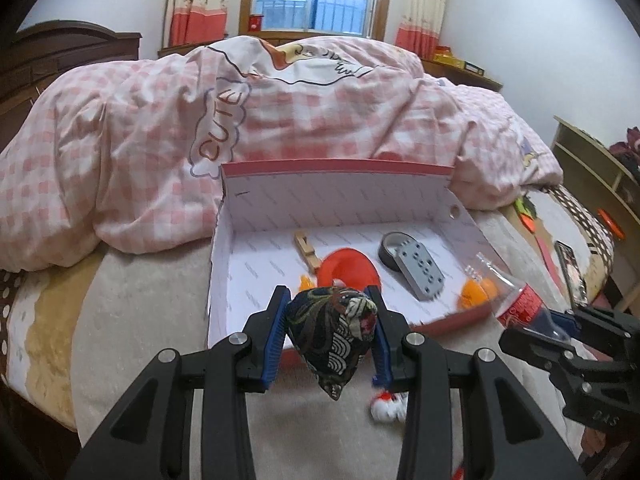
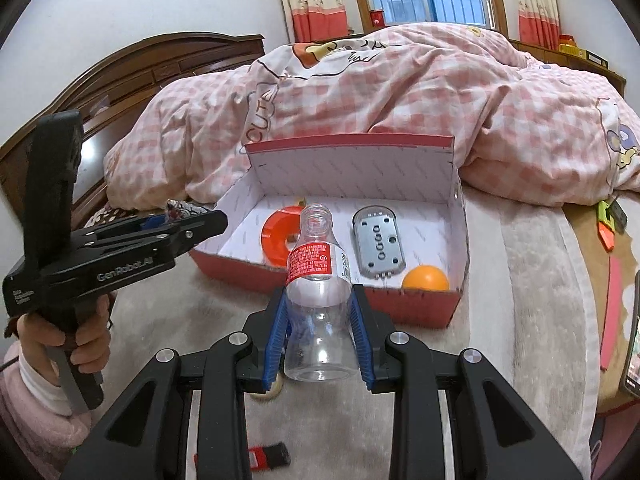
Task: Organize objects
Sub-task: 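Carry fabric pouch and bottle over the red box with both grippers, then open left gripper to drop pouch in box while right gripper lowers bottle inside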
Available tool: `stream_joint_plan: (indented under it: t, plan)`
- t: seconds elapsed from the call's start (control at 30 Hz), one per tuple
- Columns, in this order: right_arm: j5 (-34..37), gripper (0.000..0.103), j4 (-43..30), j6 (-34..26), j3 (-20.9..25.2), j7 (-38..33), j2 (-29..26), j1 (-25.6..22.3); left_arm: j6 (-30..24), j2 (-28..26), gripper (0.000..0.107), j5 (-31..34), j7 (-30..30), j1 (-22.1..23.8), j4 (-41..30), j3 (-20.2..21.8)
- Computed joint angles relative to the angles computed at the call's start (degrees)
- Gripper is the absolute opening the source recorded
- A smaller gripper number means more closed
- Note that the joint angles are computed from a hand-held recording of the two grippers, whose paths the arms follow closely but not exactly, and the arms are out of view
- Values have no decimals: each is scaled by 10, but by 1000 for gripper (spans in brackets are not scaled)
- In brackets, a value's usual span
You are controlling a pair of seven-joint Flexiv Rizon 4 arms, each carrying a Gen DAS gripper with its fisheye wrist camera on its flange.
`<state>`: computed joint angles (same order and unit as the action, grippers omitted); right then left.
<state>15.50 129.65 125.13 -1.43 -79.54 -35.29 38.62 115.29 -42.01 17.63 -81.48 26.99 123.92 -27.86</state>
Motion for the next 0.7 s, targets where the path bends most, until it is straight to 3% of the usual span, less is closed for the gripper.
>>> stream_joint_plan:
  t: [0.7]
  plan:
    - [-105, 32, -154, -106, -17, 75, -77, -68, -94, -59, 37, -137, 53, -120, -142, 64]
